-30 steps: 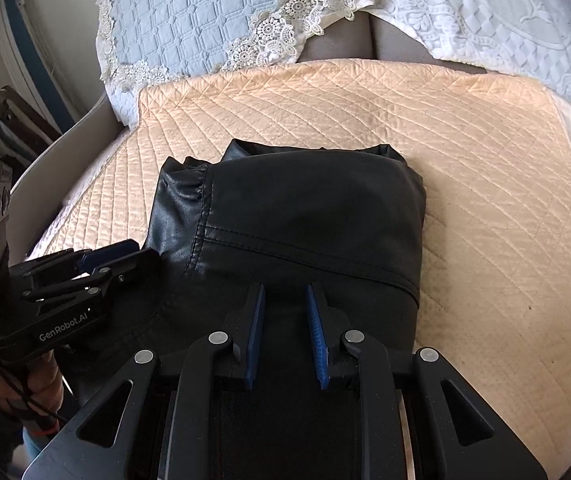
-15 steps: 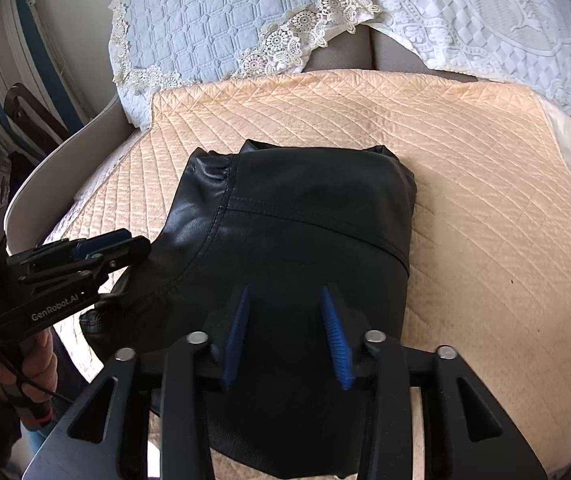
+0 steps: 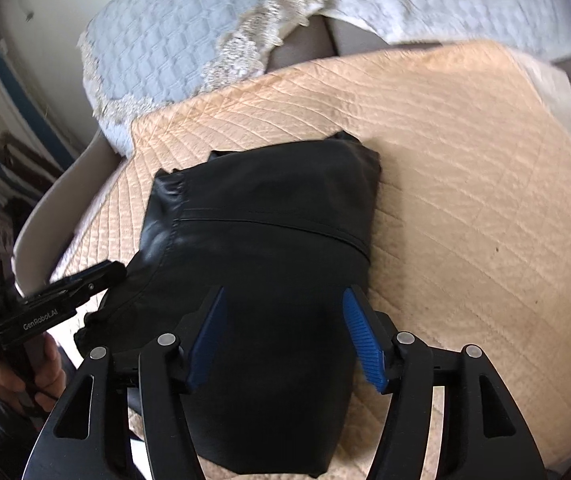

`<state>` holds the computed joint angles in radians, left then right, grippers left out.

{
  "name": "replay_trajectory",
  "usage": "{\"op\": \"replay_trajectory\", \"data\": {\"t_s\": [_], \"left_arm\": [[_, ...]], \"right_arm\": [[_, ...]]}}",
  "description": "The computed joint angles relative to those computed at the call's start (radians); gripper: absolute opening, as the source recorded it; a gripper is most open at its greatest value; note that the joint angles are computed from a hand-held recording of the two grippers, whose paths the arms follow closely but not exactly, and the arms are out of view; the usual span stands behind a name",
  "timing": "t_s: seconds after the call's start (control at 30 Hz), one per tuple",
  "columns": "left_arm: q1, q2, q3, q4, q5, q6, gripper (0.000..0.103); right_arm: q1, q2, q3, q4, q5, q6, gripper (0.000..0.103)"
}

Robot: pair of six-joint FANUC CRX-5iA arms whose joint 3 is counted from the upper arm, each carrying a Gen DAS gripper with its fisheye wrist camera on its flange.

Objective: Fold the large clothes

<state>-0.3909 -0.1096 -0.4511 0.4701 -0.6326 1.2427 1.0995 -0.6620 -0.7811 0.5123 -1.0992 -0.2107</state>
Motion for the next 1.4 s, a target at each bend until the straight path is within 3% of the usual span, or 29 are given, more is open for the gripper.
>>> {"op": "replay_trajectory", "data": {"t_s": [0.13,0.37,0.67,0.83,0.97,1.07,1.17,1.27,1.4], "left_arm": [[0.029,0.042,-0.033,0.162,-0.009,-0.087,0.056],[0.034,0.127,-0.059,0.422,-0.048,-0.274,0.060],[0.034,0.144,-0.103,0.570,-0.087,-0.406,0.062],[0.024,0.186,-0.073,0.581,-0.088,-0.412,0.063],[0.020,0.191,-0.034,0.504,-0.081,-0.336,0.043],[0.010,0.164,-0.007,0.420,-0.064,-0.294,0.028],[0.009,0.133,0.010,0.397,-0.068,-0.291,0.021],[0.016,0.109,0.031,0.386,-0.068,-0.300,0.021],[0.046,0.113,0.068,0.402,-0.071,-0.330,0.021]], "right_arm": [[-0.079,-0.045,-0.048,-0.055,0.101,0.011,0.064],[-0.264,-0.085,-0.128,-0.195,0.385,0.093,0.072],[-0.312,-0.092,-0.131,-0.301,0.465,0.235,0.073],[-0.383,-0.023,-0.085,-0.401,0.488,0.350,0.071],[-0.371,-0.040,-0.076,-0.378,0.465,0.318,0.042],[-0.340,-0.055,-0.057,-0.312,0.421,0.282,0.030],[-0.313,-0.056,-0.030,-0.242,0.394,0.259,0.025],[-0.319,-0.034,0.006,-0.205,0.402,0.279,0.025],[-0.392,0.055,0.078,-0.250,0.464,0.406,0.025]]}}
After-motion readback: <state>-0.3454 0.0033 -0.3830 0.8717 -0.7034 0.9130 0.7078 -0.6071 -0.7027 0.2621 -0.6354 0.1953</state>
